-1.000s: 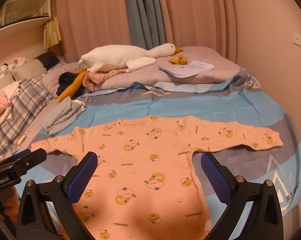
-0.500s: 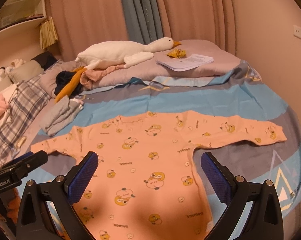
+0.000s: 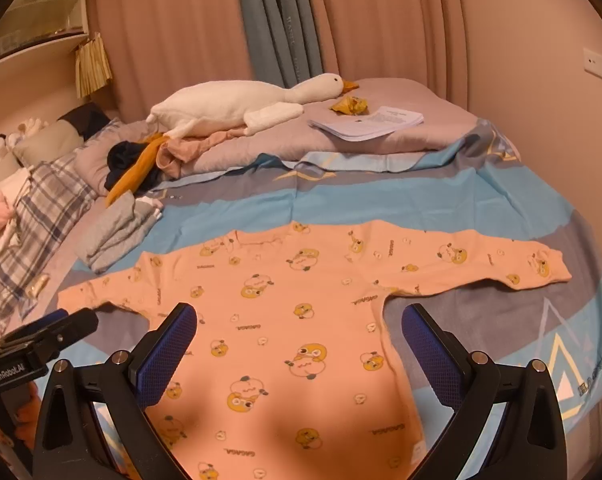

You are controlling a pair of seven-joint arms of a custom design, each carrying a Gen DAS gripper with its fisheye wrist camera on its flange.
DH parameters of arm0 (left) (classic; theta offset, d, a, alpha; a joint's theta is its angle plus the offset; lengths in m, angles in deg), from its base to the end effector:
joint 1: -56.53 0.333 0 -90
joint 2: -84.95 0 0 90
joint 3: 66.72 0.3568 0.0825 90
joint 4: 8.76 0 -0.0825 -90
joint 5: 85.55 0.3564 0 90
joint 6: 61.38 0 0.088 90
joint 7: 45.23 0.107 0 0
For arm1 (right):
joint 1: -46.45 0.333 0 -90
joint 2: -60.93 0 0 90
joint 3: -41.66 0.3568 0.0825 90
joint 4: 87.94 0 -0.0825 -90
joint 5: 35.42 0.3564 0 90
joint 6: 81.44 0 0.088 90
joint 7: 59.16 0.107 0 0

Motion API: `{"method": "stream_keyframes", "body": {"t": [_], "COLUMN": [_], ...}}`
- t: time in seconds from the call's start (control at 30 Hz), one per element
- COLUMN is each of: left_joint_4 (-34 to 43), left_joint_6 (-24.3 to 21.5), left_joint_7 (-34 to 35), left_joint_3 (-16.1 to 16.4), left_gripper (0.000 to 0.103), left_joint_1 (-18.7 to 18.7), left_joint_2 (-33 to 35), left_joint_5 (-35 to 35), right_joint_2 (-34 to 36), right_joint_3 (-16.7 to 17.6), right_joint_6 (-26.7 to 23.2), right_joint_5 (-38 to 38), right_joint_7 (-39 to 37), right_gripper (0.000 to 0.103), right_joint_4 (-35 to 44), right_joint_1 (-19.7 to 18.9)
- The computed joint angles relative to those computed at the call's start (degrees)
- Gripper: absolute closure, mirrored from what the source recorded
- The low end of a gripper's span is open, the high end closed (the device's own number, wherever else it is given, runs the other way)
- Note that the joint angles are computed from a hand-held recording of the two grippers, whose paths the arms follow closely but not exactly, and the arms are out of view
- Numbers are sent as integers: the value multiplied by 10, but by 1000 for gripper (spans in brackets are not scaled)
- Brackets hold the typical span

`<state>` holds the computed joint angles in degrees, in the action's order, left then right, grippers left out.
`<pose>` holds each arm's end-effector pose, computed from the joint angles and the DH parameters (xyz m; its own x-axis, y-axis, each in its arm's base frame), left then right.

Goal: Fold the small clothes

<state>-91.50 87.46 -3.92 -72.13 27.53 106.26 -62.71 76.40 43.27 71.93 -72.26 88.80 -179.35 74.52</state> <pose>0.5888 -0.3955 0.6146 -0.0957 -0.9604 0.2617 -0.7152 -0.1165 -0.6891 0.5796 0.3483 0.6148 0.0450 -0.9840 -0.1722 -0.6195 0.1078 -0.7776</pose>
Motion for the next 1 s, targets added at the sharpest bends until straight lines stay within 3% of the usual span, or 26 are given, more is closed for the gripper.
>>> {"method": "stream_keyframes", "body": {"t": [1.0], "left_joint_4": [-3], "left_joint_6": [-8], "left_joint_7": [20], "left_joint_3": [-5], "left_gripper": [5], "left_joint_1": [2], "left_joint_2": [0], "left_joint_5": [-19], "right_joint_2": [12], "right_joint_3": [-2], "right_joint_6": [-9], "right_joint_5": [2], "right_joint_7": [-5], "right_gripper": [1], "right_joint_4": [16], "right_joint_1": [8]}}
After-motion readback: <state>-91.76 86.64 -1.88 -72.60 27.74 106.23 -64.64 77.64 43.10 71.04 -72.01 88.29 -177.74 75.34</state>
